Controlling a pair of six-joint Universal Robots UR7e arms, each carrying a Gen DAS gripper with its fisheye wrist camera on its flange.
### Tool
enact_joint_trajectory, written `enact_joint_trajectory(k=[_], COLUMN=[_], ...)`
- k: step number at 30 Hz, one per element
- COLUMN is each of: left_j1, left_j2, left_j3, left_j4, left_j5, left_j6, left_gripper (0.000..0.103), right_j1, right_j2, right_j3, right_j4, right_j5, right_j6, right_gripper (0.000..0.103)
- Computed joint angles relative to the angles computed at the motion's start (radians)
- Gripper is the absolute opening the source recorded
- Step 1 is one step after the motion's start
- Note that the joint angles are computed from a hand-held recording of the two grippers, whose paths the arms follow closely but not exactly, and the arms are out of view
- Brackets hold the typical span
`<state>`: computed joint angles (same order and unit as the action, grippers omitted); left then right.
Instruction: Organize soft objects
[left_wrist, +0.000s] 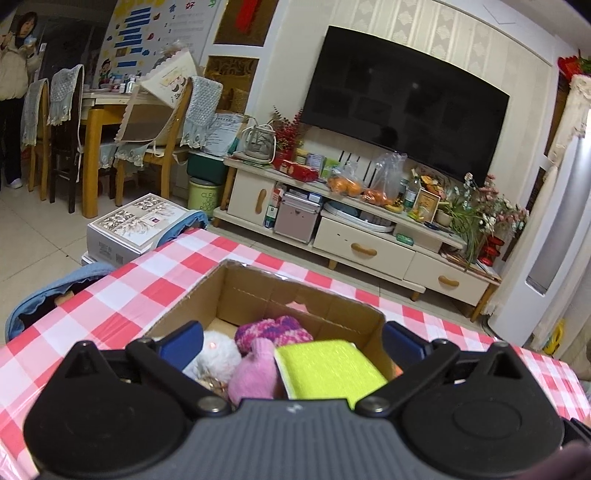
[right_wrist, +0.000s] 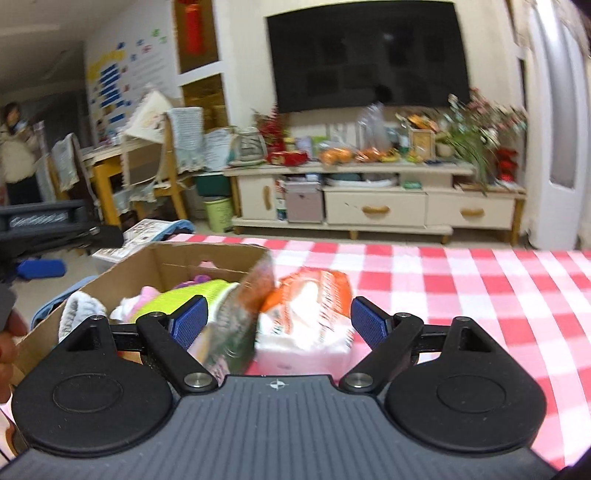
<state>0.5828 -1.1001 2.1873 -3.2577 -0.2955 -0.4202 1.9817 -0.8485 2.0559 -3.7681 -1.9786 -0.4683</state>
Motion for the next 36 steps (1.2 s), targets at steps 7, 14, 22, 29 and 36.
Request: enact_joint_trajectory(k=[7, 14, 22, 29, 36], left_j1=[-0.065, -0.14, -0.213, -0.275, -0.33], left_j2=[-0.047, -0.163, -0.262, -0.297, -0.307], left_j3=[0.044, 0.104, 0.104, 0.081, 0.044], left_j4=[0.236, 0.642, 1.126, 1.444, 1.709], left_j5=[0.03, 0.035, 0.008, -0.014, -0.014], left_j6=[-0.17, -0.511, -0.868, -1.089, -1.269], left_gripper=[0.102, 0.102, 0.102, 0.102, 0.102], right_j1=[0.008, 0.006, 0.024, 0.062, 0.101], right_j2=[-0.02, -0.07, -0.125, -0.152, -0.158], right_j3=[0.047, 0.092, 0.17, 0.222, 0.252], right_j4=[-0.048, -0.041, -0.021, -0.024, -0.041], right_j5=[-0.05, -0.068, -0.079, -0.102, -0.114], right_j6=[0.025, 0.065, 0.122, 0.138, 0.124], right_gripper=[0.103, 0.103, 0.103, 0.103, 0.103])
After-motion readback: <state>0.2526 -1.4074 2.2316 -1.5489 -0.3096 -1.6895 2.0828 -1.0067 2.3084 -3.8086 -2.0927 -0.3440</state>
